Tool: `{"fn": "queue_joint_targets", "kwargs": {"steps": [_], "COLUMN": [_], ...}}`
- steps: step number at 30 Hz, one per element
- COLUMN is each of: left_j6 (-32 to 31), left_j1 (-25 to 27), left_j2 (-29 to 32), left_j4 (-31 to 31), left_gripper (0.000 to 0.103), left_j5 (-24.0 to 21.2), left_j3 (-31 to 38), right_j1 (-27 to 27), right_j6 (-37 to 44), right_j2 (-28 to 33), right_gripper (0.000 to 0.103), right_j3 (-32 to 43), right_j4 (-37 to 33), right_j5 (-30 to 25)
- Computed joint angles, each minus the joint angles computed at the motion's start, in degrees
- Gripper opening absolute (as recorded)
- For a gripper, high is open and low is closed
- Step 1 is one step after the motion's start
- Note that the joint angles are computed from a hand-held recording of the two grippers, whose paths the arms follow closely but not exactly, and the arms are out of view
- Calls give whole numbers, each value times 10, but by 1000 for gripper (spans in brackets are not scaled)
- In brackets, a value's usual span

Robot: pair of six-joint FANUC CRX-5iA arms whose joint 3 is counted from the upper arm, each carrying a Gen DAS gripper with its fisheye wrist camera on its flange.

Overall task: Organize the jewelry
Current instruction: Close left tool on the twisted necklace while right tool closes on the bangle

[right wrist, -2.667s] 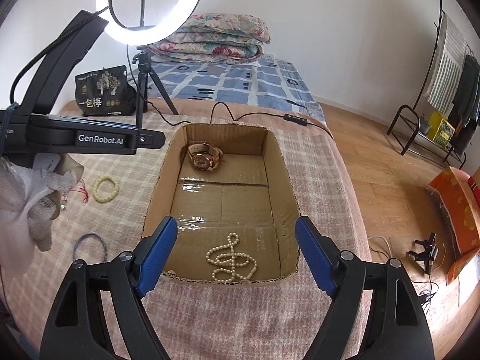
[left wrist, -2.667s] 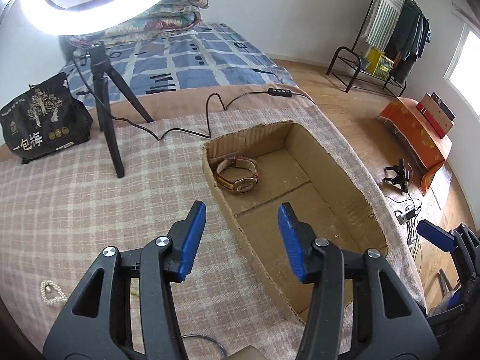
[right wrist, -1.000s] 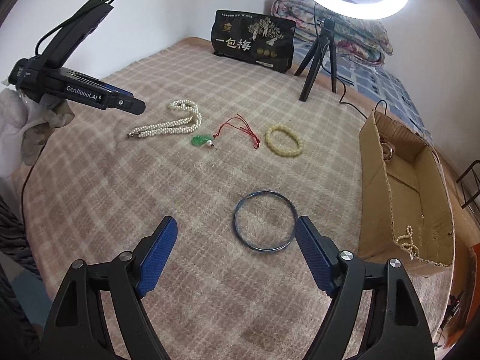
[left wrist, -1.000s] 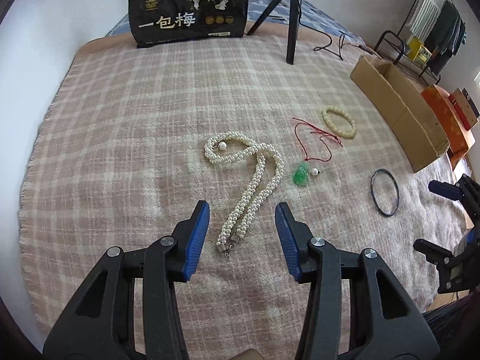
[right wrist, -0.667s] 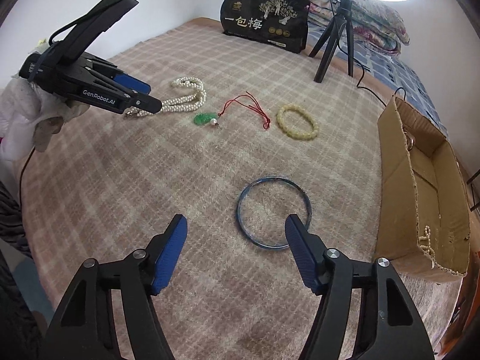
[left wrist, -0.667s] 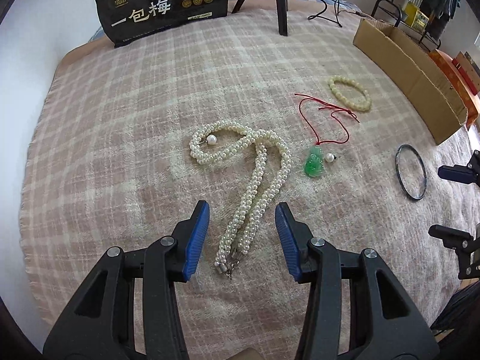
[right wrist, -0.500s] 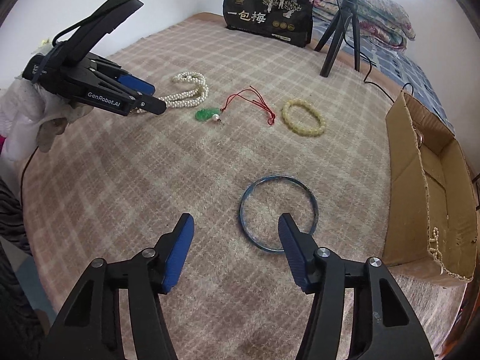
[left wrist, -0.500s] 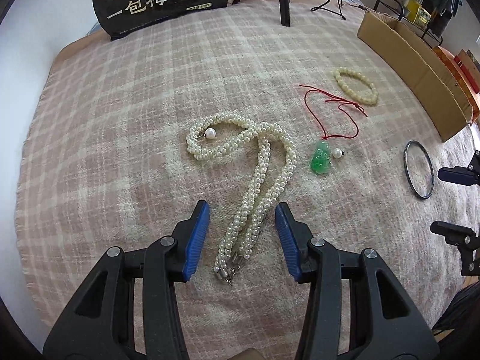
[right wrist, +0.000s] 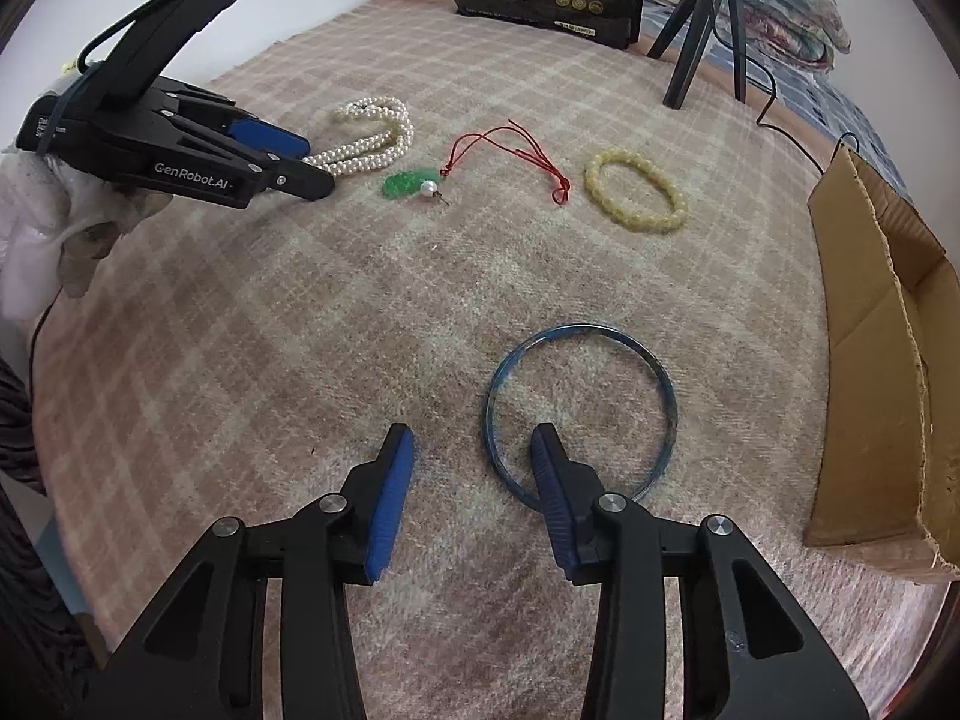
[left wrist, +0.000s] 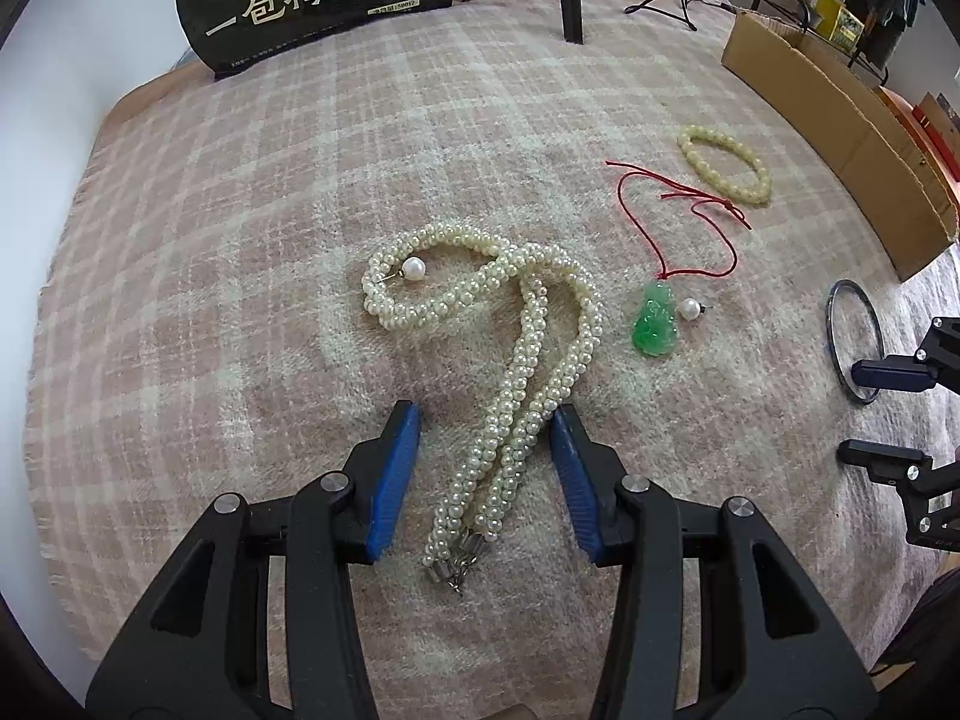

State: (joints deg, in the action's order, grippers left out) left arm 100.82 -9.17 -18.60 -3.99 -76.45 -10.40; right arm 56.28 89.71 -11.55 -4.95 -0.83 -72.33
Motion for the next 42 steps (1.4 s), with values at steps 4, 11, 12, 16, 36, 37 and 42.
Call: {"fn": "queue_joint_targets", "kwargs": {"steps": [4,11,12,16,36,37,42], "left_j6": [3,8,9,15,34,35,35], "left_j1": [-10,-31,-33,-29,35,38,45], "left_j2": [1,6,5,1,-88,-92,-100], "left_j4": [-13,-37,-39,-32,59,60,58], "left_gripper": [45,21,19,15,13,0,0], "left_j5": [8,10,9,10,24,26,36], "left_j3": [0,10,11,9,4,9,37], "right_j1": [10,21,21,20,29,30,27], "right_j6": [-6,-7,-7,-12,-43,-44,-49], "right_j2": [-1,2,2,-1,-42,-44,-51], "right_gripper": [24,5,5,3,3,2,2], "right_j3": [-6,-9,-8,-8,1,1,6], "right_j4": [18,36,35,34,63,65,70], "right_j5": [3,2,1,2,32,33,41]}}
